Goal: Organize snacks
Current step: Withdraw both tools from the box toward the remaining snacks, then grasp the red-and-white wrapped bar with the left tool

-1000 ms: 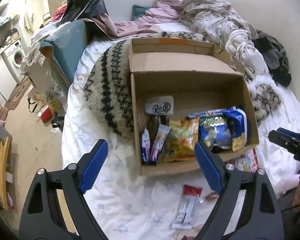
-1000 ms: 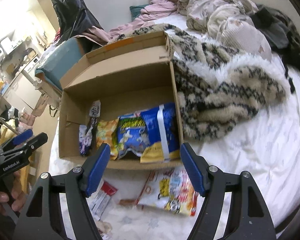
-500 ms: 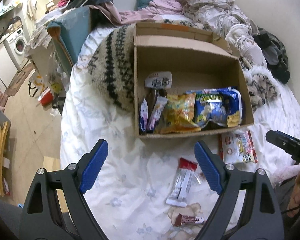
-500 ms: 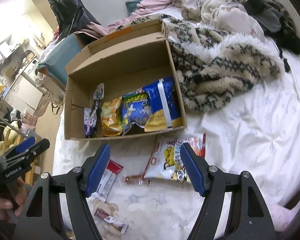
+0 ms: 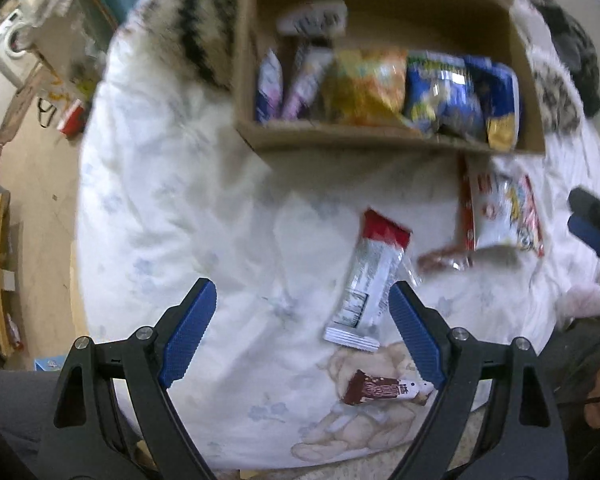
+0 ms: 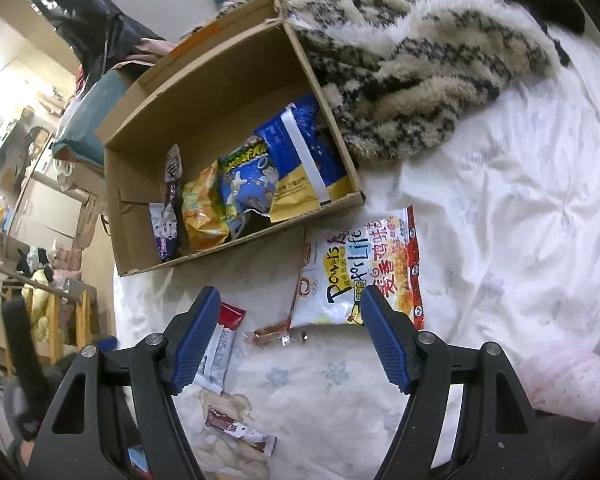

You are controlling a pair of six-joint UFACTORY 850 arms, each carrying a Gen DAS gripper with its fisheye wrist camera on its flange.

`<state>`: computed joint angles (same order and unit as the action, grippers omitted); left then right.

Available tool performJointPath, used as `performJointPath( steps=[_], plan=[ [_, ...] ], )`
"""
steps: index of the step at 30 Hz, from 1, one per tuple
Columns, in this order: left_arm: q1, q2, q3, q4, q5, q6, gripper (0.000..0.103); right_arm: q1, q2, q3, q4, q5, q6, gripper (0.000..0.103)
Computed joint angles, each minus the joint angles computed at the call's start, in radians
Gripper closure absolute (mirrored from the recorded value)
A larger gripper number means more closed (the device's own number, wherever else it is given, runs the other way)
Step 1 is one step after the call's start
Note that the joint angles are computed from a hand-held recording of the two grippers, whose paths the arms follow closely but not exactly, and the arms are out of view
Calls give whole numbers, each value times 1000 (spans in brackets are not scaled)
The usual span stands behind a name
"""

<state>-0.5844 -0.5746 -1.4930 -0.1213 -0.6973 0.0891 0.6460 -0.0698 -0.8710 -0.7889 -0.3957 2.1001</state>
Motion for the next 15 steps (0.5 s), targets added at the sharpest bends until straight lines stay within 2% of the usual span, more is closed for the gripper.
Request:
performJointPath(
  steps=[4, 8, 10, 11, 12, 13, 15],
  plan=[
    [-30, -50, -32, -32, -25, 62, 17, -8, 9, 15, 13, 14, 17, 28],
    [-68, -92, -68, 12, -24, 109, 18, -8, 29, 37, 32, -2, 27, 28],
    [-73, -108, -81, 7, -41, 113, 21, -14, 42, 57, 81, -10, 11, 28],
    [-75, -114, -84, 9, -49, 109, 37, -19, 49, 69, 99, -10, 8, 28],
    [-78, -123, -92, 25, -62, 103, 74, -23, 54, 77, 112, -10, 8, 28],
    [-82, -135, -100, 56, -90, 93, 76, -28, 62, 90, 126, -9, 12, 28],
    [-84, -121, -86, 81, -76, 73, 76, -36, 73, 110, 131, 2, 34, 28]
  ],
)
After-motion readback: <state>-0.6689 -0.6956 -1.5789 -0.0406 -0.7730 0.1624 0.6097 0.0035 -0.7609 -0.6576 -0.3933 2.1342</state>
